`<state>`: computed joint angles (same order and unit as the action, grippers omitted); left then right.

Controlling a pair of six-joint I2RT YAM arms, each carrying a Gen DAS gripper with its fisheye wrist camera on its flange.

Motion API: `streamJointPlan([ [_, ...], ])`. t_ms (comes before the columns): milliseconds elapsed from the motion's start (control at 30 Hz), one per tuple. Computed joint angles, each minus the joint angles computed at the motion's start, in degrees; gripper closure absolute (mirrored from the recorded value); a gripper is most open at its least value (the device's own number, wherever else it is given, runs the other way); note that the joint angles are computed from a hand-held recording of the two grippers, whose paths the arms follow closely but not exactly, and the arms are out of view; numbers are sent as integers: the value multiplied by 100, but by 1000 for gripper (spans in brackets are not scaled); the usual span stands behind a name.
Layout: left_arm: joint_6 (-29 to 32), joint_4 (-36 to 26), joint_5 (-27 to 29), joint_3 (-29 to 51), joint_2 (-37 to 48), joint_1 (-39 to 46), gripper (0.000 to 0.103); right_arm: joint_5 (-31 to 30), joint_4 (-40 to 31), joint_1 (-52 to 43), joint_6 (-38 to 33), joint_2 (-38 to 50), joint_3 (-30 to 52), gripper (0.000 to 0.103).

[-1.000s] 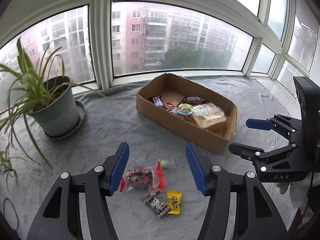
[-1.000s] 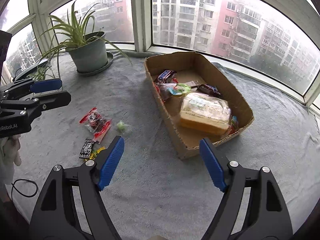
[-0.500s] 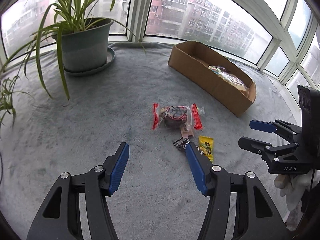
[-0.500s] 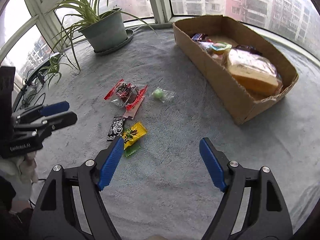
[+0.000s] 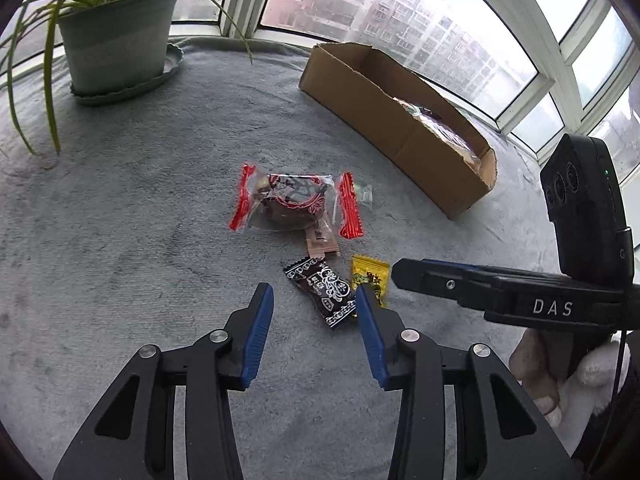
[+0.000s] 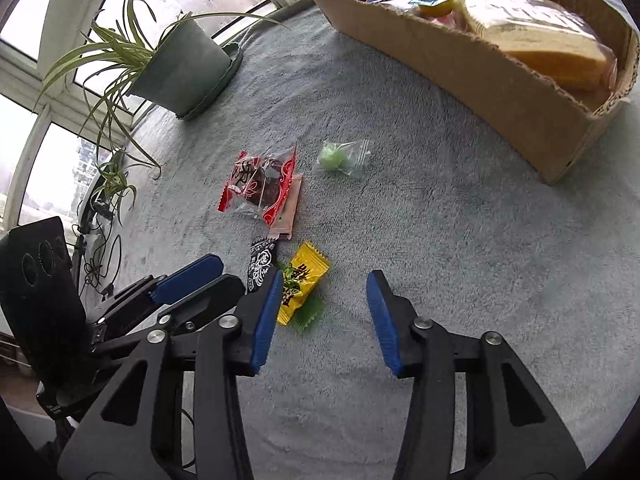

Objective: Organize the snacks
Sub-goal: 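Grasp the black-and-white wrapped candy with the left gripper while the right grasps a yellow candy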

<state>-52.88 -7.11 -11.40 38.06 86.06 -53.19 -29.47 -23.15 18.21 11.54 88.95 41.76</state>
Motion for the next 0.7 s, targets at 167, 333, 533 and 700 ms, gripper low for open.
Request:
streamJointPlan([
  [167,42,52,137,126,275,46,63,-170,134,1,213,241,33,67],
  [333,165,16,178,283,485,111,68,-244,143,16,269,364,131,72],
  [533,369,-307,-95,478,662,39,81,-117,146,200,299,416,201,72],
  [700,436,-319,-197,393,598,5,82,198,81,498,132,402,302,72],
])
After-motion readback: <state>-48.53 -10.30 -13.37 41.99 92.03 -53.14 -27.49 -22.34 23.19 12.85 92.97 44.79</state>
